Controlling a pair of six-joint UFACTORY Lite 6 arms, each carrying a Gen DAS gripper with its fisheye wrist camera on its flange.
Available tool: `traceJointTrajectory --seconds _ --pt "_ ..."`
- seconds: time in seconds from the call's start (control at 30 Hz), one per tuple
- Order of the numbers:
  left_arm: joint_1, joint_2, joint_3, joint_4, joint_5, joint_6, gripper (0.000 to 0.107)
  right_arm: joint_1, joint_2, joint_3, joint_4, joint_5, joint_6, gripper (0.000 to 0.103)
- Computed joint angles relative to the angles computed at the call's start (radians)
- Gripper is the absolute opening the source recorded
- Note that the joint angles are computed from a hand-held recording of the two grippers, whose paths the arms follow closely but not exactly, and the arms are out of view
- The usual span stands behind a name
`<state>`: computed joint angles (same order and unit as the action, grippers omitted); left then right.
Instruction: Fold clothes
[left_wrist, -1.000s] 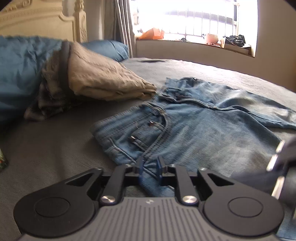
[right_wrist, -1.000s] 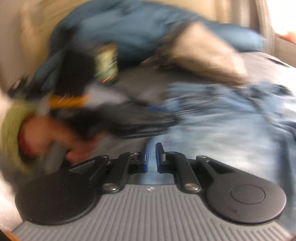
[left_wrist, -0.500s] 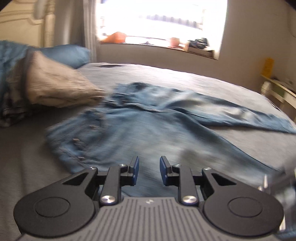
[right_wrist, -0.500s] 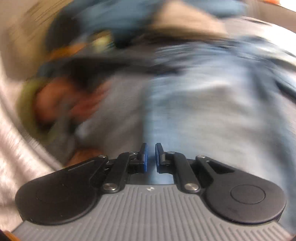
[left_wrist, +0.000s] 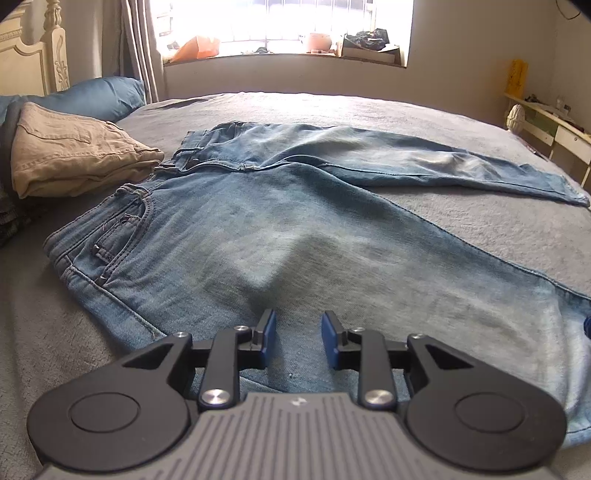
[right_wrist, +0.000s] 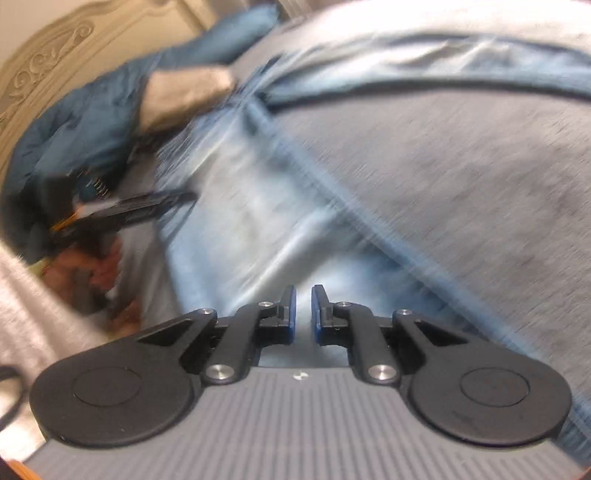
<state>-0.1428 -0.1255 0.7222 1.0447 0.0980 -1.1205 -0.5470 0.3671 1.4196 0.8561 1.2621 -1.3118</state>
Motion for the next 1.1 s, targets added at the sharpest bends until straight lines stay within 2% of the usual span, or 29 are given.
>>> traceJointTrajectory --seconds 0.1,0.13,0.2,0.3,0.33,0.37,0.47,0.53,0.6,0.7,0.8,0.87,0.93,1.03,1.1 --pt "-0.031 0.010 0.016 0.044 0.049 -0.061 0.030 -0.035 -0.068 -0.121 -0.001 -0.072 -0.089 0.006" --pt "-0.040 0.012 0.021 0.047 0.064 -0.069 0.030 -0.064 -0.102 -0.162 -0.003 -0.112 -0.134 0.003" --pt "-0.051 0.020 0.031 0.048 0.085 -0.079 0.030 -0.131 -0.156 -0.231 0.020 -0.194 -0.196 0.003" --pt "-0.065 0.028 0.040 0.069 0.108 -0.101 0.031 -0.270 -0.126 -0.194 0.056 -0.285 -0.175 0.000" --pt "-0.069 0.030 0.042 0.079 0.115 -0.110 0.031 -0.306 -0.106 -0.157 0.059 -0.300 -0.138 0.006" --pt "-0.074 0.033 0.043 0.100 0.120 -0.129 0.031 -0.328 -0.101 -0.138 0.060 -0.306 -0.119 0.006" --pt "-0.086 0.037 0.044 0.138 0.137 -0.174 0.033 -0.358 -0.116 -0.126 0.057 -0.208 -0.126 0.006" --pt "-0.089 0.037 0.049 0.111 0.147 -0.155 0.034 -0.369 -0.143 -0.139 0.036 -0.112 -0.155 0.006" --pt "-0.082 0.029 0.052 0.069 0.150 -0.119 0.035 -0.406 -0.156 -0.150 0.000 -0.076 -0.162 0.004" --pt "-0.065 0.017 0.047 0.053 0.153 -0.111 0.035 -0.559 -0.103 -0.094 -0.094 -0.124 -0.122 0.003" --pt "-0.036 0.003 0.035 0.006 0.135 -0.076 0.035 -0.734 0.007 0.075 -0.175 -0.165 -0.024 0.000" --pt "-0.027 -0.009 0.023 0.006 0.125 -0.086 0.035 -0.780 0.000 0.134 -0.232 -0.265 0.048 0.007" --pt "-0.025 -0.009 0.022 0.015 0.124 -0.107 0.035 -0.776 -0.037 0.140 -0.241 -0.290 0.050 0.008" --pt "-0.019 -0.018 0.022 -0.006 0.122 -0.112 0.035 -0.696 -0.139 0.066 -0.168 -0.184 -0.054 0.009" --pt "-0.009 -0.035 0.020 -0.052 0.131 -0.087 0.035 -0.570 -0.227 -0.034 -0.123 -0.084 -0.150 0.013"
